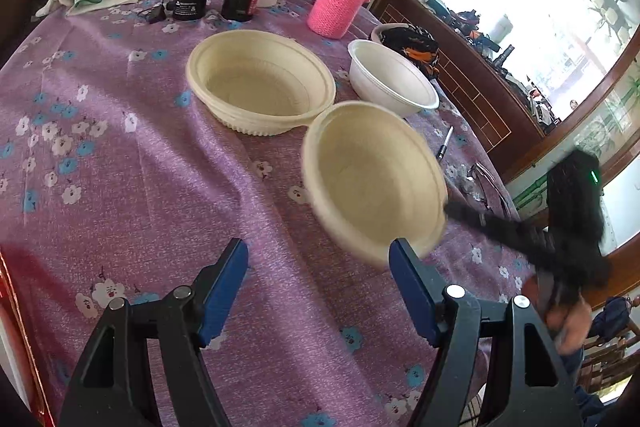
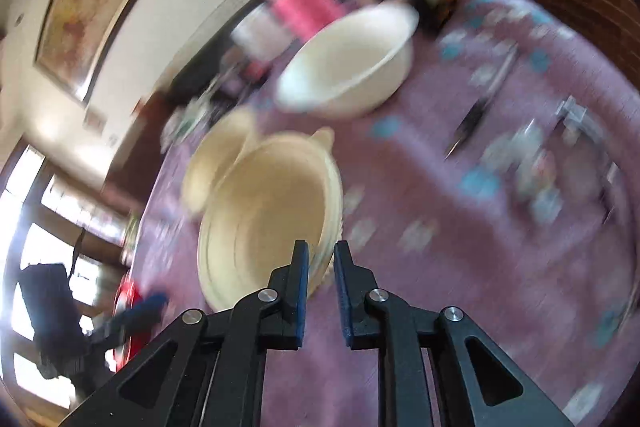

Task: Organize plates and bowls
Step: 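Move the right gripper to the beige plastic bowl and grasp its rim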

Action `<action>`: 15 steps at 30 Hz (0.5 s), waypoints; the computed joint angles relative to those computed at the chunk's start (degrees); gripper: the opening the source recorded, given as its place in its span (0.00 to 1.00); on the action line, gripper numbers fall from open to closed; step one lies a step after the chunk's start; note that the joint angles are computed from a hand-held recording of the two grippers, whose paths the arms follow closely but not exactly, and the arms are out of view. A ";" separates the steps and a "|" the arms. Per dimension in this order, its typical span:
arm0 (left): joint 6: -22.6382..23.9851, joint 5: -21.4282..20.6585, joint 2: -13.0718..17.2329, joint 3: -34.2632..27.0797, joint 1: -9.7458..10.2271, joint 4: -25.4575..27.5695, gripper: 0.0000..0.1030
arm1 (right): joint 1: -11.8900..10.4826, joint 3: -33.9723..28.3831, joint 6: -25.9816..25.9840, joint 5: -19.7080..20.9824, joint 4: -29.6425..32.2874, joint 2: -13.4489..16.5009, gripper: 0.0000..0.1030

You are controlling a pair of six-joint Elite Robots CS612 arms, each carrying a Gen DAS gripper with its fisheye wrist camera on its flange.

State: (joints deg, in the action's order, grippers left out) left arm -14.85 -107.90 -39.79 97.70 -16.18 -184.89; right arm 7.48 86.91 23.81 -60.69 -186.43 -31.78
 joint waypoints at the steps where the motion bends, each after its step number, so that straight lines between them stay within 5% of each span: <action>1: -0.16 0.18 0.08 0.08 0.13 -0.33 0.70 | 0.08 0.38 -0.64 1.57 -0.30 0.00 0.15; 3: -0.55 0.81 0.21 0.05 0.26 -0.35 0.70 | 0.43 1.87 -2.36 2.18 -1.39 -0.56 0.15; 8: -2.35 0.58 0.72 -0.20 0.58 -0.92 0.70 | 1.24 2.27 -2.45 -6.66 -3.86 -1.03 0.15; 15: -0.57 11.76 0.50 0.51 -2.03 -3.61 0.70 | 2.68 0.12 -6.61 -12.06 -3.13 -0.86 0.15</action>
